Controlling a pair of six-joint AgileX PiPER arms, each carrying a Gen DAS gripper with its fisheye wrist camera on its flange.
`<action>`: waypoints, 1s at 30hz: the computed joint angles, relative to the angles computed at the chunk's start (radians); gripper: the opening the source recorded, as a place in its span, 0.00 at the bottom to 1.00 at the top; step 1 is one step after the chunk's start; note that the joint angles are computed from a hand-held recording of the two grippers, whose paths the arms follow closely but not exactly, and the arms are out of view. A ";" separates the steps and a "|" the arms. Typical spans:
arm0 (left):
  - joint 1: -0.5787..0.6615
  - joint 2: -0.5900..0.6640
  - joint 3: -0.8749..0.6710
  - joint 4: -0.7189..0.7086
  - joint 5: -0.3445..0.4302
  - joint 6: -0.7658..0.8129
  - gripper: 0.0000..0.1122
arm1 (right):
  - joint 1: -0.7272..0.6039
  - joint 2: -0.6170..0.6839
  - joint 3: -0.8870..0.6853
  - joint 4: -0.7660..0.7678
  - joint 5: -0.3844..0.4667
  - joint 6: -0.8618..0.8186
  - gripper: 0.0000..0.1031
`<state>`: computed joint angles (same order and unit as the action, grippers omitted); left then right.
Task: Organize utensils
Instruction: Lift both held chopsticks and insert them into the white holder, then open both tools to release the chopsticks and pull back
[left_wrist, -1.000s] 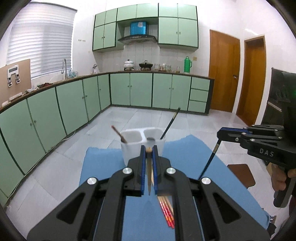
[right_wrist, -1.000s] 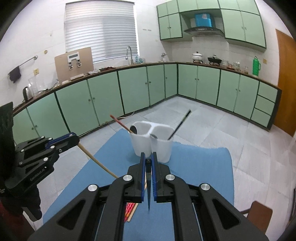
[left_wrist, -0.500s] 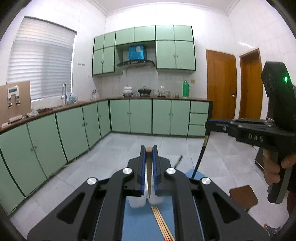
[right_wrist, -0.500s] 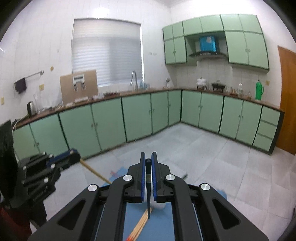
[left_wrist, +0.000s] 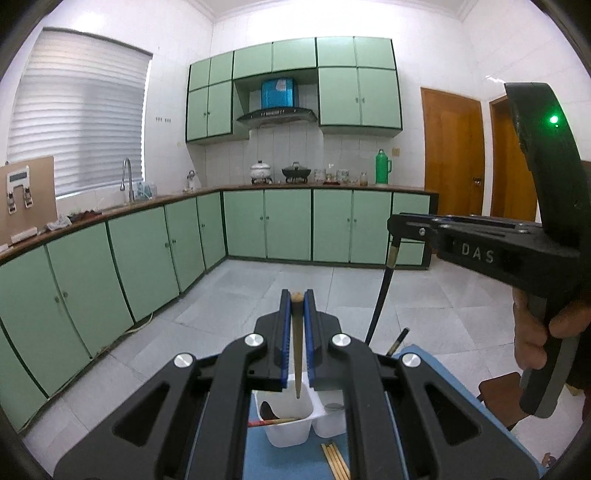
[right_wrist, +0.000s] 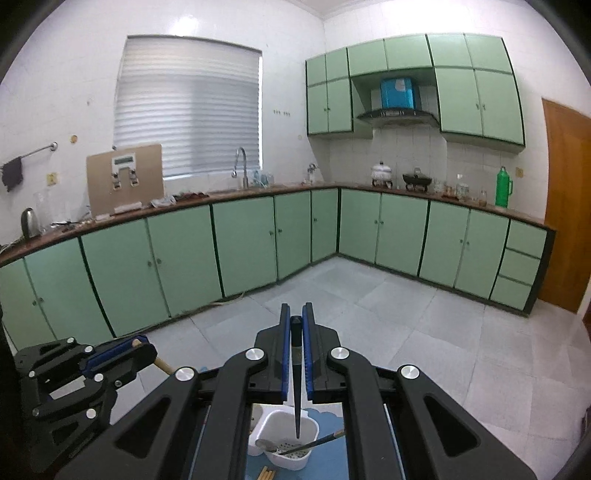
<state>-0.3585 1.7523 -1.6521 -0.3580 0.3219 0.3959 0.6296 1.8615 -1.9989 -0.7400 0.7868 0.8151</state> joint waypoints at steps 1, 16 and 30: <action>0.003 0.024 -0.016 -0.018 0.007 0.014 0.05 | -0.009 0.014 -0.005 0.013 -0.007 -0.002 0.06; 0.042 0.018 0.012 -0.035 0.027 0.033 0.24 | 0.015 -0.107 0.241 -0.153 -0.025 0.210 0.43; 0.053 -0.374 0.568 -0.450 -0.177 0.375 0.61 | 0.294 -0.425 0.789 -0.536 0.157 0.797 0.90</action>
<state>-0.3050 1.3780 -1.0837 -0.8082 0.1450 0.7710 0.9232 1.4361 -1.2102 -1.2759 0.9437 1.6122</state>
